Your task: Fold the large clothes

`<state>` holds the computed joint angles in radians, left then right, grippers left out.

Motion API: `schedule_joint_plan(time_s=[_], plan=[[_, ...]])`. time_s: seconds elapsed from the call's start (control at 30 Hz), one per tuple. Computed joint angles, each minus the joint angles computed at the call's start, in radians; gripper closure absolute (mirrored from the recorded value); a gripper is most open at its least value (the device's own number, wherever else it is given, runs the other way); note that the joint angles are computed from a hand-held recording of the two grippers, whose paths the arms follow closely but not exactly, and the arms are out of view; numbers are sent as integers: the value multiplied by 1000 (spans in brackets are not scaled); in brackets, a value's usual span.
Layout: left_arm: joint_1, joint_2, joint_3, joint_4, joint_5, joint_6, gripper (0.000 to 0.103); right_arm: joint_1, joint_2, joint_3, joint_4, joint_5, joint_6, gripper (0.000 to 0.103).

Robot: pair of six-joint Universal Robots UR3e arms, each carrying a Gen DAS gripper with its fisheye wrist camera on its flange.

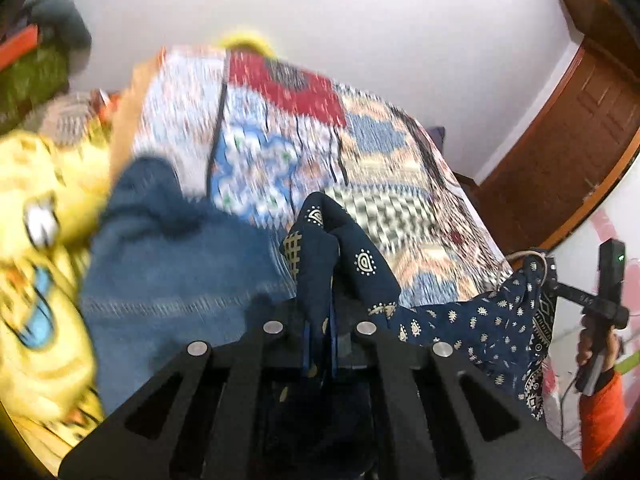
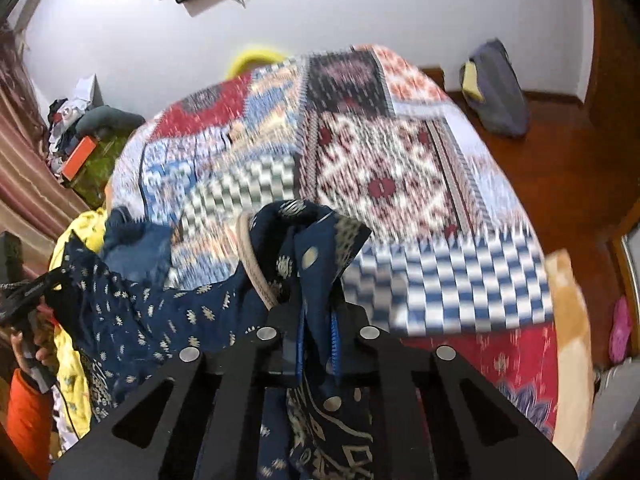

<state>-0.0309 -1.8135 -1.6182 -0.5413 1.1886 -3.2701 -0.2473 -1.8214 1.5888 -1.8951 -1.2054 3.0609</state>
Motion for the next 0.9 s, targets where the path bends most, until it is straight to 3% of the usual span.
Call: schedule_joint_plan(time_s=[0.27, 0.43, 0.63, 0.77, 0.87, 0.9], plan=[[-47, -280, 335, -163, 185, -30, 97, 123, 231, -108, -136, -151, 91, 95], [-53, -369, 327, -200, 246, -20, 96, 111, 258, -52, -178, -176, 90, 94], [-81, -332, 230, -165, 331, 27, 95, 133, 214, -21, -157, -251, 65, 93], [-88, -237, 158, -179, 352, 41, 93, 174, 163, -52, -56, -330, 75, 82], [-102, -134, 99, -204, 370, 64, 85, 183, 90, -55, 22, -326, 58, 66], [-104, -100, 77, -208, 370, 73, 78, 186, 61, -50, 39, -321, 52, 62]])
